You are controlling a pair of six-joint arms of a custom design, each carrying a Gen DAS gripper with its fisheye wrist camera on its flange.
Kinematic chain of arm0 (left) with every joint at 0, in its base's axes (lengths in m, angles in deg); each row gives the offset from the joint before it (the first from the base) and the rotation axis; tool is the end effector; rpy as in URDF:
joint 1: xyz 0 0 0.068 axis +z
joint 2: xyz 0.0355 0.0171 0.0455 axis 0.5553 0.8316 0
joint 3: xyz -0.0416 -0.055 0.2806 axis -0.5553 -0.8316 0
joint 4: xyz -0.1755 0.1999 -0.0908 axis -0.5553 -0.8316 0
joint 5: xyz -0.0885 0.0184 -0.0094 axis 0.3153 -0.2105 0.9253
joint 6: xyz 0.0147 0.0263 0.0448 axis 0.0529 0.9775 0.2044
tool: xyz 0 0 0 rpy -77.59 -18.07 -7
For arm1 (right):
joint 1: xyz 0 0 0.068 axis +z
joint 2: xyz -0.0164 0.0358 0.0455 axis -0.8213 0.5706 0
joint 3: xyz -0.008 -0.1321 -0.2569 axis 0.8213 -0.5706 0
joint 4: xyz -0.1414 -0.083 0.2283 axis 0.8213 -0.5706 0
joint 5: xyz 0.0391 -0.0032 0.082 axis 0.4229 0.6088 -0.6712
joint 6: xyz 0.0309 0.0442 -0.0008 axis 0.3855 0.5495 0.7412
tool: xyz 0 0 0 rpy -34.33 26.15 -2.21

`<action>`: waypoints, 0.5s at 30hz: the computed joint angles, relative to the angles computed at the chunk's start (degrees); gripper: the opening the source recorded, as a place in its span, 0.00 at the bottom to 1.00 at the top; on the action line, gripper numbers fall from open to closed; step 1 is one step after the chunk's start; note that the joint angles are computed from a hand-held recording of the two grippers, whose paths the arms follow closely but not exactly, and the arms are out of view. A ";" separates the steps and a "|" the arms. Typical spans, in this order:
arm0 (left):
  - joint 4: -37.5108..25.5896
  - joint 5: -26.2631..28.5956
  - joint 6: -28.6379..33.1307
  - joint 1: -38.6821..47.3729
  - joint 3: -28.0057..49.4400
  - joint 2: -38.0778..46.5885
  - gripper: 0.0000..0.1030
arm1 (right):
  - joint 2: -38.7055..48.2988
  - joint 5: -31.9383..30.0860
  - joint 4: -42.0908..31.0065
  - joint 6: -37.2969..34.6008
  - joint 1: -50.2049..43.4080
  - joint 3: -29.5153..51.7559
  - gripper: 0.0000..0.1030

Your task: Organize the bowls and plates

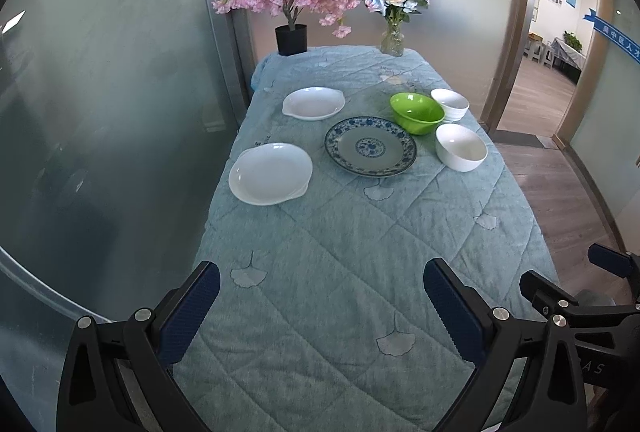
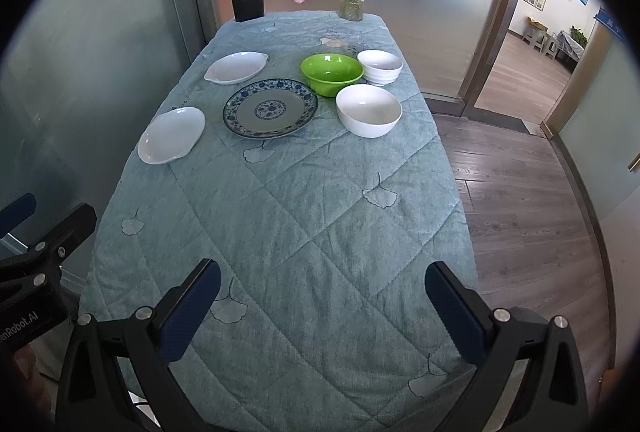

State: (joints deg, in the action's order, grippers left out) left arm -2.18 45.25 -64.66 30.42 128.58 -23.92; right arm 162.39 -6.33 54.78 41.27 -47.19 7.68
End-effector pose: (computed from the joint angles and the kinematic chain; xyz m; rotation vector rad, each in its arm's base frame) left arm 0.2394 -0.0063 0.2445 -0.2791 2.4391 0.1445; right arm 0.3454 0.0524 0.1634 -0.3878 2.4468 0.1342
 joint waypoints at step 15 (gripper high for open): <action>2.54 0.79 1.08 0.78 1.88 4.63 1.00 | 0.69 1.41 0.58 1.93 0.17 0.55 0.99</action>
